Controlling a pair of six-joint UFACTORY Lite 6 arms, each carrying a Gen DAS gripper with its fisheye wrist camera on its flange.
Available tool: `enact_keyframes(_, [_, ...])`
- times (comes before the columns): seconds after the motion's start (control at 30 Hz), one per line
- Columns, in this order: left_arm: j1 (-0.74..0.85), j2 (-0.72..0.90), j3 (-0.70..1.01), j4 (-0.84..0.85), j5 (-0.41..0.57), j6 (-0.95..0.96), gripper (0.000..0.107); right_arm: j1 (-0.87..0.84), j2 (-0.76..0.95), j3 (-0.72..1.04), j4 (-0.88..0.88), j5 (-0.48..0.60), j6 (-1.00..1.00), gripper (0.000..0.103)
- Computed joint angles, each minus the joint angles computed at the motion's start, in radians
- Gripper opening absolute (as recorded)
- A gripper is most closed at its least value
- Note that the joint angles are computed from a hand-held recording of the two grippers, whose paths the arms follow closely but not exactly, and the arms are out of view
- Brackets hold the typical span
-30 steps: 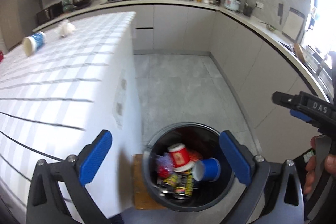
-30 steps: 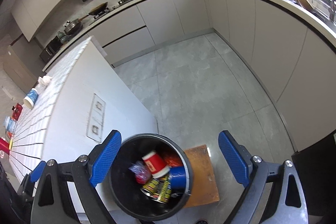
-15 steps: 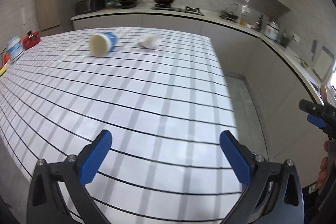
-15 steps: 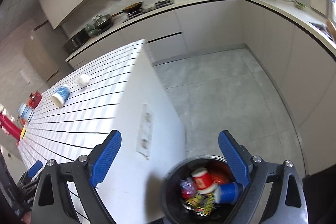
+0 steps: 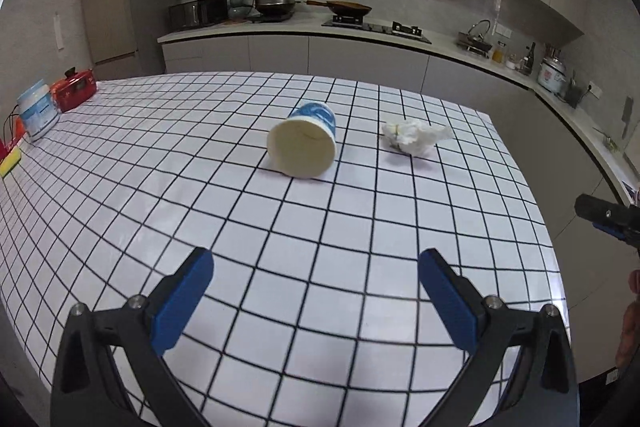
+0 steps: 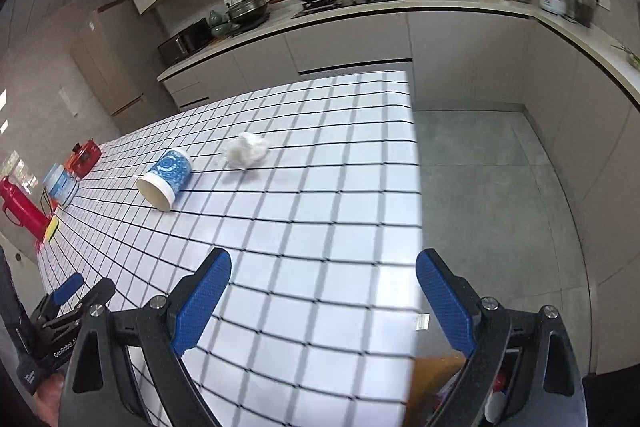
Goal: Collect trash
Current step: 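Grasp the blue-patterned paper cup with the left tool while the right tool grasps the white tissue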
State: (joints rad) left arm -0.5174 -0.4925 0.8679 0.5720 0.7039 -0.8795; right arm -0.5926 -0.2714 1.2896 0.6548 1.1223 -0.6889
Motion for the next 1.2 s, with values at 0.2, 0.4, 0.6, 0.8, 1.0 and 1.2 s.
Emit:
enact_keyframes(0.2, [0.299, 0.152, 0.094, -0.422, -0.202, 0.542, 0.097, 0.362, 0.142, 0.128, -0.193, -0.178, 0.315, 0.095])
enact_keyframes(0.4, [0.38, 0.353, 0.225, -0.668, -0.246, 0.832, 0.097, 0.489, 0.364, 0.336, -0.24, -0.23, 0.467, 0.095])
enact_keyframes(0.6, [0.398, 0.52, 0.335, -0.731, -0.286, 0.912, 0.097, 0.542, 0.565, 0.561, -0.28, -0.247, 0.557, 0.094])
enact_keyframes(0.8, [0.416, 0.677, 0.472, -0.831, -0.286, 1.027, 0.097, 0.587, 0.759, 0.751, -0.329, -0.252, 0.629, 0.092])
enact_keyframes(1.0, [0.454, 0.805, 0.581, -0.842, -0.25, 1.083, 0.081, 0.629, 0.954, 0.954, -0.373, -0.206, 0.663, 0.091])
enact_keyframes(1.2, [0.506, 0.835, 0.62, -0.92, -0.238, 1.182, 0.076, 0.642, 1.17, 1.219, -0.387, -0.121, 0.684, 0.089])
